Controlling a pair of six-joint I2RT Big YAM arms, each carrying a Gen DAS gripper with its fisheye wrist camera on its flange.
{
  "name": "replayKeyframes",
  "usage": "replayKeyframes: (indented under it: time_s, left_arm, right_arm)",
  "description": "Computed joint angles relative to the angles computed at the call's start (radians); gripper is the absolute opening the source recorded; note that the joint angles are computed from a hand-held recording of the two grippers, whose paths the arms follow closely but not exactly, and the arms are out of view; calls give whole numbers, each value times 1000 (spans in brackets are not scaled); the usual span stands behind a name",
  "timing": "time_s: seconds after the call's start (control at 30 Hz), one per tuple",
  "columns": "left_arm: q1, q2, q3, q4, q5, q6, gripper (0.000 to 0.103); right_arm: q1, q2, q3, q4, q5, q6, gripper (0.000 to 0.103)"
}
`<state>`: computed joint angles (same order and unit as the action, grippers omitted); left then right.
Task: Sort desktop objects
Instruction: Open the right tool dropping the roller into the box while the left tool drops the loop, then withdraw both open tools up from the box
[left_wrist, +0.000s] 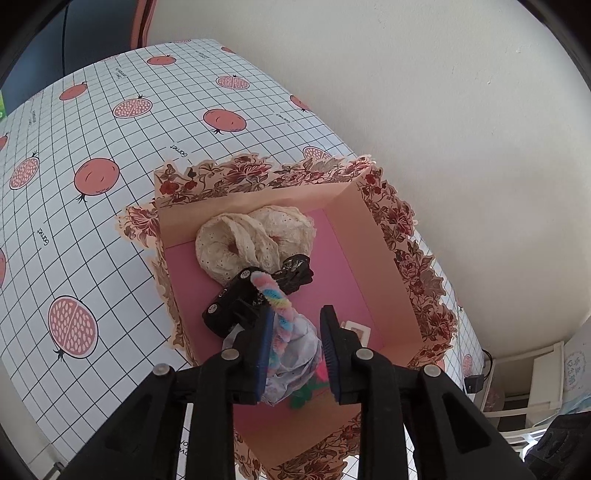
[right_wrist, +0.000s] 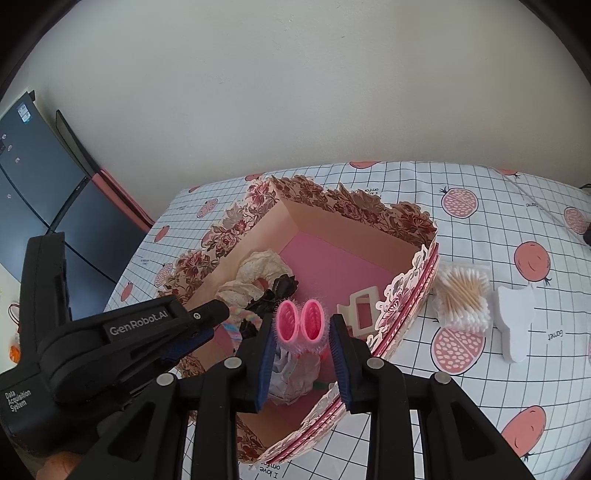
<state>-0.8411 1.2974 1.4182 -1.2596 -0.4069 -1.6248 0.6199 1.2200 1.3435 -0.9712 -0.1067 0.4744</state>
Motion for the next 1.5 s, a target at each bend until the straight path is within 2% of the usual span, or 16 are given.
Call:
replayKeyframes:
  time_s: [0.03, 0.1, 0.23, 0.53, 0.63, 0.73, 0.83, 1.0, 1.07, 1.13, 1.2, 1.37, 1.5]
  left_arm:
    - [0, -1, 1, 1, 1, 2, 29]
    - [-1, 1, 5, -2, -2, 6, 37]
    - [-4, 1, 12, -9, -9, 7, 40]
    - [-8, -1, 24, -25, -25, 4, 47]
    - [-10, 5, 33, -36, -28, 4, 58]
    - [-12, 10, 41, -49, -33, -2, 60]
    - [-14, 12, 46, -57, -37, -9, 63]
    - [-18, 19, 58, -72, -42, -19, 70]
    - [-21, 22, 63, -75, -46, -26, 76]
    - [-26, 31, 74, -80, -52, -27, 77]
    - [-29, 38, 84, -84, -52, -25, 77]
    - [-43, 58, 110, -114, -62, -57, 77]
    - [-54, 82, 141, -138, -78, -59, 80]
  right_arm:
    - [0, 0, -1, 0, 0, 0, 33]
    - [0, 0, 0, -1, 3, 3, 35]
    - [0, -7, -2, 10, 6, 5, 46]
    - [-1, -9, 1, 10, 1, -2, 47]
    - [-1, -12, 4, 9, 4, -2, 47]
    - [-2, -18, 4, 10, 6, -2, 57]
    - [-7, -24, 4, 10, 0, -4, 59]
    - [-20, -36, 0, 13, 5, 3, 78]
    - [-27, -42, -1, 13, 5, 5, 82]
    - [-36, -47, -1, 10, 4, 7, 84]
    - [-46, -54, -3, 10, 1, 9, 91]
    - [-74, -80, -13, 19, 10, 25, 101]
    - [-99, -101, -20, 23, -1, 22, 102]
